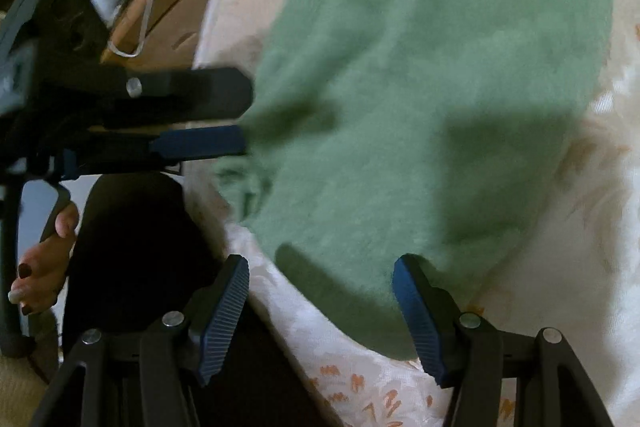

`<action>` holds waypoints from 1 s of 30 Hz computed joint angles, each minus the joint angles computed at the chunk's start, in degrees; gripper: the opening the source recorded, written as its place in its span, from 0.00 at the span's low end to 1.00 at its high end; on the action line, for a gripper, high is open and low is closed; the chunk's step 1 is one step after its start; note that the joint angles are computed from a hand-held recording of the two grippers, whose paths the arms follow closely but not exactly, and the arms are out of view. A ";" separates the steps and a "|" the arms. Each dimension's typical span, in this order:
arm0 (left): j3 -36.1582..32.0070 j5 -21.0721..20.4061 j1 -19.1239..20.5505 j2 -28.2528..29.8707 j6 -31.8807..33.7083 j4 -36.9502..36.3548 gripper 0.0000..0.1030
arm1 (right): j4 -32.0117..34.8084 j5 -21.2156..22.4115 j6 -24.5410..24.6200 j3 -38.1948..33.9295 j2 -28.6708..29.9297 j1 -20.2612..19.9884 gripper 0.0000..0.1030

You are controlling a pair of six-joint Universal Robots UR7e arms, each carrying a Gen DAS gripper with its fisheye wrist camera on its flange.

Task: Fold clothes
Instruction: 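Press the folded garment side with the right gripper while the left gripper holds its end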

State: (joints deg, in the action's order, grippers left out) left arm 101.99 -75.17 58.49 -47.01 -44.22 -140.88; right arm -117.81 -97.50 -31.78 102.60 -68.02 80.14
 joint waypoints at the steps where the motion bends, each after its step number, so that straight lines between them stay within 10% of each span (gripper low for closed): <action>1: -0.03 0.76 0.07 -0.33 -0.87 1.13 0.75 | 0.42 0.26 0.70 -0.17 0.05 -0.36 0.60; 9: 3.15 -6.62 0.70 -2.95 0.70 -6.69 0.75 | 1.39 3.25 3.85 -1.87 -1.59 -1.40 0.60; 21: -1.68 2.25 -0.28 -1.58 -10.25 11.63 0.74 | 7.82 7.16 16.64 -11.75 5.99 -4.23 0.62; 30: -4.20 -3.59 0.64 1.08 -7.11 10.19 0.31 | 8.65 12.32 17.73 -2.96 2.07 -7.44 0.42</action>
